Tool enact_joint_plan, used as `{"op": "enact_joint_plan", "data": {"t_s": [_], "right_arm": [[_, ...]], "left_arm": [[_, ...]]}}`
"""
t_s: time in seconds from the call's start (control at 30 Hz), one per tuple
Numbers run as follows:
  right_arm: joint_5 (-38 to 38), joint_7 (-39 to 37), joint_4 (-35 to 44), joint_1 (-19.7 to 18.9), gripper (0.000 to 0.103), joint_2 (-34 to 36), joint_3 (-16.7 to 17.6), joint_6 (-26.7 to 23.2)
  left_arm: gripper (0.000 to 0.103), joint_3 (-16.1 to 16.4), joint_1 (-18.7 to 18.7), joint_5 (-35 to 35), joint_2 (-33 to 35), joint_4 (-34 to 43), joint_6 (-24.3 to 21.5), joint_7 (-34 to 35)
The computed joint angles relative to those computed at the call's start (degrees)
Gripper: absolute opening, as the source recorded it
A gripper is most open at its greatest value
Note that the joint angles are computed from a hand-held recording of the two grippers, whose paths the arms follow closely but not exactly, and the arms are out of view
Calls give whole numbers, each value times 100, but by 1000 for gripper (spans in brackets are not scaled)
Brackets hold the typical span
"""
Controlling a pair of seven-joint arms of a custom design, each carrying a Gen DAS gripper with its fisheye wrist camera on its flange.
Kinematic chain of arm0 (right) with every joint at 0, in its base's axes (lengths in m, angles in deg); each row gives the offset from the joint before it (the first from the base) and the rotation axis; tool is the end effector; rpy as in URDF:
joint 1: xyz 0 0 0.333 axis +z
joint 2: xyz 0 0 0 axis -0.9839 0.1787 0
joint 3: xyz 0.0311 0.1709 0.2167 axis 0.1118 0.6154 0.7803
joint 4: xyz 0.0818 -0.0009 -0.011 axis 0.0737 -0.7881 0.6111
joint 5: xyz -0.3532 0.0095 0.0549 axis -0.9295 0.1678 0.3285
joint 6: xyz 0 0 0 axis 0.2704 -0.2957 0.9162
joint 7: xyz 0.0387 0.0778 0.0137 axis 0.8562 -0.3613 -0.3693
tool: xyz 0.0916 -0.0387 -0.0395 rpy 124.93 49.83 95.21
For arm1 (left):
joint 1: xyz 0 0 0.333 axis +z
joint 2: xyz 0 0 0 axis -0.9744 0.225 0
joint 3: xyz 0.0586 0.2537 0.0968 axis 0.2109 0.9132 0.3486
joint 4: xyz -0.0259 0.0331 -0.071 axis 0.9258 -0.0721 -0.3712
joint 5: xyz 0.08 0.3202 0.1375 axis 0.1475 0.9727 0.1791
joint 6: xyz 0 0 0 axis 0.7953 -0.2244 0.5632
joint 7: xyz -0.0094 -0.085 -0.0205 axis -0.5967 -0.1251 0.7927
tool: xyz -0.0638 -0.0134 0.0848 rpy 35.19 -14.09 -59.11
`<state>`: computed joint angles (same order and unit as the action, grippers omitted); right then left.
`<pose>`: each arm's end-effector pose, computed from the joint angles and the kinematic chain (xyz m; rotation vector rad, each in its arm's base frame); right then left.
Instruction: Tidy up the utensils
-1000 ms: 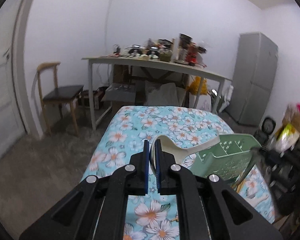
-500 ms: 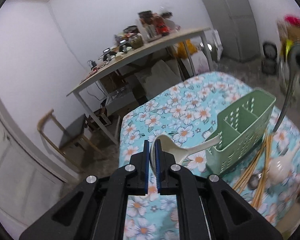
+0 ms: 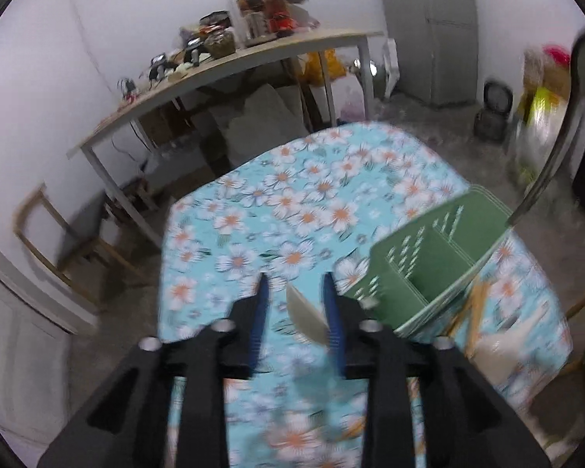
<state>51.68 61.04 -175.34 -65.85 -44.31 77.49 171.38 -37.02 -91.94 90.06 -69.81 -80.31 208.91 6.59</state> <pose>0.5346 0.0841 0.6637 -1.5579 0.7388 -0.7911 0.5042 -0.2494 0.6494 -1.6974 1.7429 -0.5256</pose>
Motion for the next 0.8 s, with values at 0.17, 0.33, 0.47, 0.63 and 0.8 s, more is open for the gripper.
{"op": "enact_joint_plan", "data": {"t_s": [0.17,0.33,0.47,0.63,0.8], "right_arm": [[-6,-34,253,-9,2,259,60,73],[-372,171,344,-28,2,507,180,276],[-589,185,349,-19,3,664,296,480],[-1180,776,172,-23,11,767,379,446],[-1796,1759,-46,-91,60,573,334,149]], "left_arm": [[53,82,197,-12,-501,-672,901,-855],[65,34,457,153,-1203,-1574,1575,-1871],[71,-46,654,162,-1737,-2349,1998,-2598],[74,-133,767,-36,-2149,-3098,2371,-3142],[77,-148,671,-317,-2200,-3538,2744,-3122]]}}
